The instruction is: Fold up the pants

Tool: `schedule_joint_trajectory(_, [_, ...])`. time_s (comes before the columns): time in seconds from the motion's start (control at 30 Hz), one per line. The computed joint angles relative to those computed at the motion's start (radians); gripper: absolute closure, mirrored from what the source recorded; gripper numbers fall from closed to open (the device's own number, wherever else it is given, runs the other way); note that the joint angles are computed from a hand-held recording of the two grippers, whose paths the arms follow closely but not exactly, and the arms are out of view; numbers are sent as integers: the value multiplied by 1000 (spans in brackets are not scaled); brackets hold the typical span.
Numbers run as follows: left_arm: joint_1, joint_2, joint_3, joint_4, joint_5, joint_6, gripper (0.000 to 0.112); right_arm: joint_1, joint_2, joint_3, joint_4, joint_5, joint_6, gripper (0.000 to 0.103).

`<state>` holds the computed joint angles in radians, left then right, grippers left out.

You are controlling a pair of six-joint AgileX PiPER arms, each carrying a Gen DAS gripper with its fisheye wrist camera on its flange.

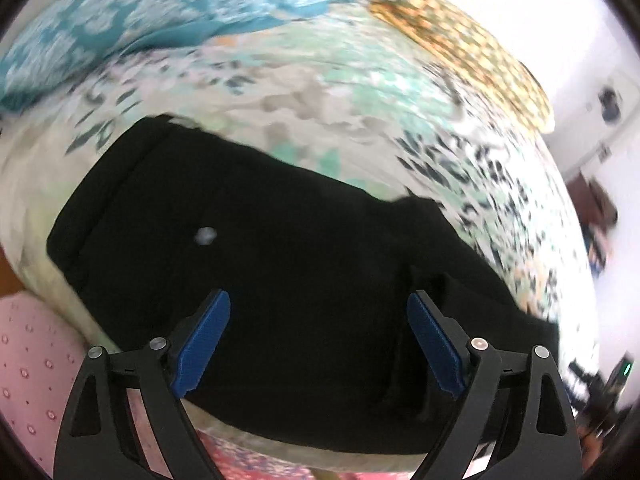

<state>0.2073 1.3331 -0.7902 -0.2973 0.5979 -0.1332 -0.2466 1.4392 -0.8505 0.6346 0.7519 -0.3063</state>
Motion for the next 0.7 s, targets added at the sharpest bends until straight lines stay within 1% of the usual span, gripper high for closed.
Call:
schedule_joint_trajectory(0.07, [32,3,3,-40,2,21,21,-24,5,8,22,15,0,11])
schedule_joint_trajectory(0.2, [97,23,-24,-65,27,45,21,-53,14,16,49,25,-5,11])
schedule_joint_trajectory(0.33, [219,84,-141,-19,63,82,21,-62,22,16,61,22,2,11])
schedule_joint_trajectory(0.4, [296,164,-246,-4,104,136,19,-58,27,17,61,17,9,11])
schedule_joint_trajectory(0.47, [338,259,-348,34,166,164,19,-51,30,18,57,7,17,11])
schedule_joint_trajectory(0.5, [348,288,-374,47,180,173,19,-48,31,18,54,4,21,11])
schedule_joint_trajectory(0.6, [358,386,-423,93,190,198,19,-33,33,18,40,-10,34,10])
schedule_joint_trajectory(0.67, [365,451,-421,68,193,237,18,-22,35,18,28,-18,39,9])
schedule_joint_trajectory(0.7, [376,464,-407,40,180,263,13,-16,37,17,19,-21,44,8])
